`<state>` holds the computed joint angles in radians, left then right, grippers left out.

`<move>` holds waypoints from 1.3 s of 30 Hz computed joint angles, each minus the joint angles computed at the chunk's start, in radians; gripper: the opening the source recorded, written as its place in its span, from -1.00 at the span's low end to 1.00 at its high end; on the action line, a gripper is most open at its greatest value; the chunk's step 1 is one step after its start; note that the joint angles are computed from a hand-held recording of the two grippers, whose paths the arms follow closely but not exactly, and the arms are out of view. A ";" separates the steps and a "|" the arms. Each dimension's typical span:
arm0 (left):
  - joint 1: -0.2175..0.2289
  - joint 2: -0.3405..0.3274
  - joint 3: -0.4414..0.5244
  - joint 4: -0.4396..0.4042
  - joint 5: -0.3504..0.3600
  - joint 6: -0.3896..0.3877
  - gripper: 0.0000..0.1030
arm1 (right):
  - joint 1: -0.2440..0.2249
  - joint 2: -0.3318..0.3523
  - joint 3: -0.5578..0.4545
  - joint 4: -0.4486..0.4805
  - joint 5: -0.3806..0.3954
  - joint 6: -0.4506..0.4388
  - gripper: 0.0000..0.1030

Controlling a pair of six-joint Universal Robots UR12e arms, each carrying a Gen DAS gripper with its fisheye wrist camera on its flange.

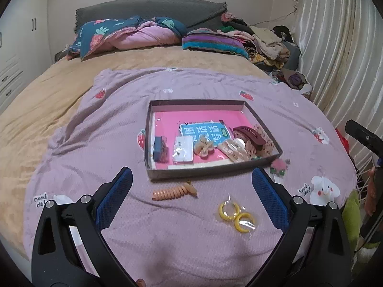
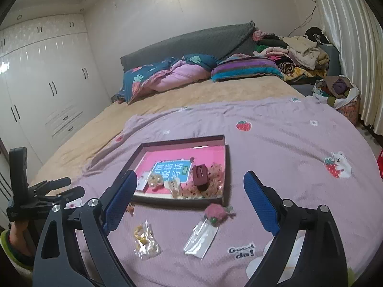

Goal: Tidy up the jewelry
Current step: 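Withdraw both open tools from the box toward the earrings and pompom clip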

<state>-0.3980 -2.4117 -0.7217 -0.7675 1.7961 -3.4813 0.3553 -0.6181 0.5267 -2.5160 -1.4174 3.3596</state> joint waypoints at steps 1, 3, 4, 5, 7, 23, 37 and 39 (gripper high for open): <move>-0.001 0.001 -0.004 -0.001 0.001 0.000 0.81 | 0.000 -0.006 0.012 -0.003 0.001 -0.001 0.75; -0.002 0.006 -0.016 0.001 0.002 -0.003 0.81 | 0.000 -0.014 0.029 -0.004 0.002 -0.004 0.75; -0.002 0.009 -0.023 0.003 0.001 -0.004 0.81 | 0.000 -0.018 0.039 -0.005 0.002 -0.005 0.75; -0.003 0.012 -0.028 0.003 0.000 -0.005 0.81 | 0.001 -0.022 0.048 -0.005 0.003 -0.007 0.75; -0.004 0.017 -0.041 0.004 0.001 -0.006 0.81 | 0.000 -0.028 0.061 -0.005 0.003 -0.009 0.75; -0.013 0.039 -0.108 -0.030 -0.032 -0.004 0.81 | 0.004 -0.063 0.149 0.028 0.006 -0.050 0.75; -0.031 -0.009 -0.056 -0.105 -0.109 0.045 0.81 | 0.003 -0.072 0.191 0.081 0.017 -0.062 0.75; -0.034 -0.017 -0.047 -0.113 -0.120 0.054 0.81 | 0.003 -0.069 0.187 0.087 0.018 -0.062 0.75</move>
<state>-0.4320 -2.4288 -0.7683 -0.8808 1.6766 -3.4269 0.3585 -0.6872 0.7133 -2.4294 -1.3996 3.2979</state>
